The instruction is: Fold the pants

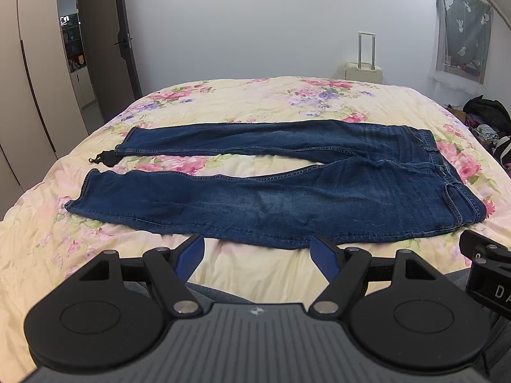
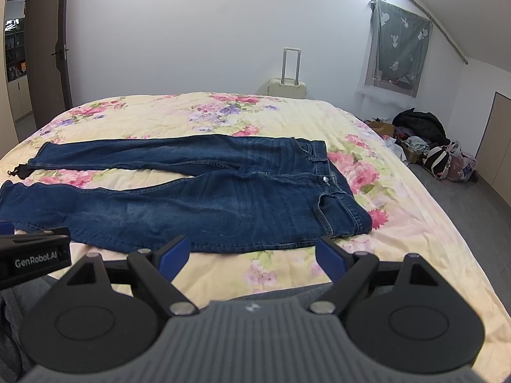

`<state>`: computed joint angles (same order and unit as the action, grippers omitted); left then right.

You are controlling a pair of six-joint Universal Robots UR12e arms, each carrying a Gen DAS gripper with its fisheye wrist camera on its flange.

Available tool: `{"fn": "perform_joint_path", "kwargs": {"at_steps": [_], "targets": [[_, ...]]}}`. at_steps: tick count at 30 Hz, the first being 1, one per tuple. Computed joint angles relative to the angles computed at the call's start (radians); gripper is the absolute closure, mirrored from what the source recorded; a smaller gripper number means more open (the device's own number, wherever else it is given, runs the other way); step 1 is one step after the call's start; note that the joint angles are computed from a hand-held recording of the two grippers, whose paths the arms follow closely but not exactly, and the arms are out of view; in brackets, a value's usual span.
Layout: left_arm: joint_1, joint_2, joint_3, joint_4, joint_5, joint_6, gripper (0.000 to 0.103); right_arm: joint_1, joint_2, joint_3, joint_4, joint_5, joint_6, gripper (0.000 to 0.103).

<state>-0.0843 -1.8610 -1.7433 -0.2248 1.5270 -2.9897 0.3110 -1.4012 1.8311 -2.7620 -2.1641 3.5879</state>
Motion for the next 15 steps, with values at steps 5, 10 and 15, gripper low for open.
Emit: {"fn": "perform_joint_path", "kwargs": {"at_steps": [5,10,15], "targets": [[0.000,0.002,-0.002,0.002,0.003,-0.001,0.014,0.001,-0.001,-0.002,0.006,0.006,-0.001,0.021],[0.001,0.003,-0.003,0.003,0.001,-0.001,0.014,0.001,-0.002,-0.002,0.008,0.007,-0.002,0.021],[0.001,0.003,-0.003,0.003,0.002,-0.002,0.014,0.000,-0.002,-0.001,0.008,0.007,-0.002,0.021]]}}
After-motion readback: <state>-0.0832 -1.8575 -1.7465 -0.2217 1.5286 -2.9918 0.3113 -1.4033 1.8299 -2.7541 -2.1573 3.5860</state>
